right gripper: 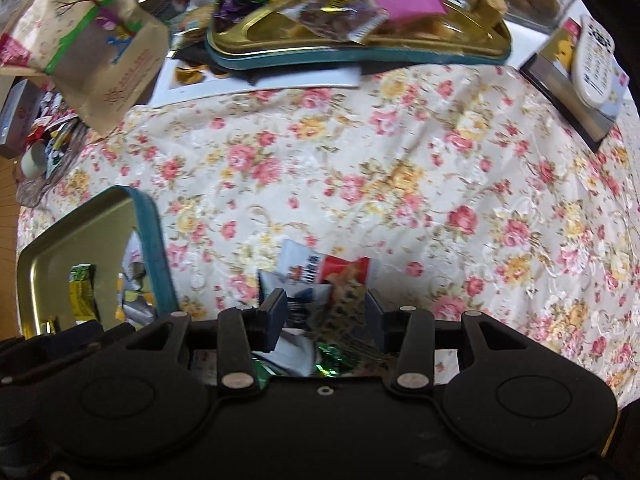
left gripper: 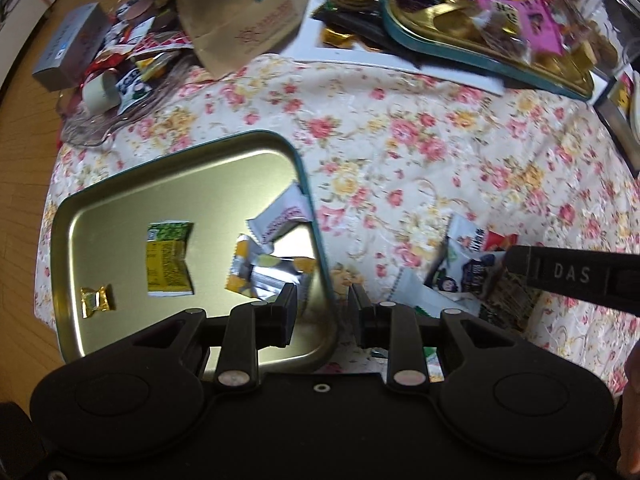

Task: Organize snacks
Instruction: 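Move both tools back toward the remaining blue-white snack packets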

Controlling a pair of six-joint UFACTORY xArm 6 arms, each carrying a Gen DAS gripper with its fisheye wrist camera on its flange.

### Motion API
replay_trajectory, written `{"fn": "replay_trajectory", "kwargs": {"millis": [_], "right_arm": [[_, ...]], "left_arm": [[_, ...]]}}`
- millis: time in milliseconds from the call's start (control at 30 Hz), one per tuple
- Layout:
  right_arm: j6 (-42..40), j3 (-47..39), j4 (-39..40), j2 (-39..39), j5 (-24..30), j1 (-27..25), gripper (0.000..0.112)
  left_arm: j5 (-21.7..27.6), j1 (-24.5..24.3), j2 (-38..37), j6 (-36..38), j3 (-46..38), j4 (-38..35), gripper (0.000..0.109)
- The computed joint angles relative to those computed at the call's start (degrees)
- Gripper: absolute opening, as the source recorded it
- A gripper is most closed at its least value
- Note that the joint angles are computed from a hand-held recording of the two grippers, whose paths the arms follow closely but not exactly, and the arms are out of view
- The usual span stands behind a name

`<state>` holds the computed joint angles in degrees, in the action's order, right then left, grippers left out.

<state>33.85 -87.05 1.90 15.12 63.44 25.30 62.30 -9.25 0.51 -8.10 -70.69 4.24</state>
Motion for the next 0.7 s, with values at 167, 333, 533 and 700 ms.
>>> {"fn": "replay_trajectory", "kwargs": {"millis": [167, 333, 533, 700], "right_arm": [[0.9, 1.5, 0.7, 0.0, 1.5, -2.0, 0.046], [1.7, 3.4, 2.3, -0.4, 2.1, -3.1, 0.046], [-2.6, 5.3, 2.5, -1.5, 1.0, -3.0, 0.046], [-8.2, 6.0, 3.3, -1.6, 1.4, -2.4, 0.046]], "left_arm": [[0.7, -1.3, 0.8, 0.6, -0.9, -1.3, 0.038], [1.0, -2.0, 1.6, -0.1, -1.6, -1.4, 0.038], [1.5, -2.3, 2.0, -0.1, -1.9, -1.5, 0.038], [1.8, -1.7, 2.1, -0.1, -2.3, -2.8, 0.038]]}}
